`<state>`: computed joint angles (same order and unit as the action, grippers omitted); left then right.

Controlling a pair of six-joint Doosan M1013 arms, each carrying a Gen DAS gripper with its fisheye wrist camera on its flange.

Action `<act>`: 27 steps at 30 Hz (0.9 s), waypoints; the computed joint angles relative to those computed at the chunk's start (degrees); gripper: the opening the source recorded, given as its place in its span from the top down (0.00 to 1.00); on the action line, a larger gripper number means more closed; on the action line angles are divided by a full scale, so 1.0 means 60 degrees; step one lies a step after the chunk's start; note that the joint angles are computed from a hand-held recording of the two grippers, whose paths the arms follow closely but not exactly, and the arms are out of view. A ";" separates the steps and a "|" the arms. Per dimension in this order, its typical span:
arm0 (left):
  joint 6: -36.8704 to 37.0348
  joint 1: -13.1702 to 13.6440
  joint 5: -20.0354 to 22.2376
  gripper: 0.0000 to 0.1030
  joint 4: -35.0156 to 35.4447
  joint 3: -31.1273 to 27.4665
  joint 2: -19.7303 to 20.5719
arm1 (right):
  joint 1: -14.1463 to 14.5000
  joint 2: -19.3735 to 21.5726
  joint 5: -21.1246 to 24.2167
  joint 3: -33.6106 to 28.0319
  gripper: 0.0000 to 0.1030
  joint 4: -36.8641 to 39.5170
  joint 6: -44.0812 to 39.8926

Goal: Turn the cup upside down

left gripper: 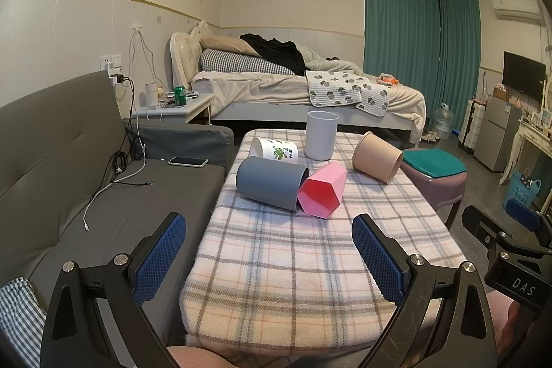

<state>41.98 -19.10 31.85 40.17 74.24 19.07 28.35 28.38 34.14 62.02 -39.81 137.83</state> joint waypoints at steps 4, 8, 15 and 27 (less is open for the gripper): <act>-0.0014 -0.0006 0.0017 0.03 0.0013 -0.0007 0.0006 | 0.0008 0.0009 0.0004 -0.0006 0.00 0.0001 -0.0001; 0.0010 -0.0004 0.0009 0.03 -0.0005 -0.0005 0.0004 | -0.0001 -0.0014 -0.0024 0.0041 0.00 0.0009 -0.0015; -0.0006 -0.0008 0.0018 0.03 0.0014 -0.0006 0.0006 | 0.0003 -0.0023 0.0009 0.0008 0.00 0.0065 -0.0065; -0.0008 -0.0011 0.0027 0.03 0.0029 -0.0011 0.0009 | -0.0044 -0.0086 -0.0055 0.0113 0.00 0.0110 -0.0091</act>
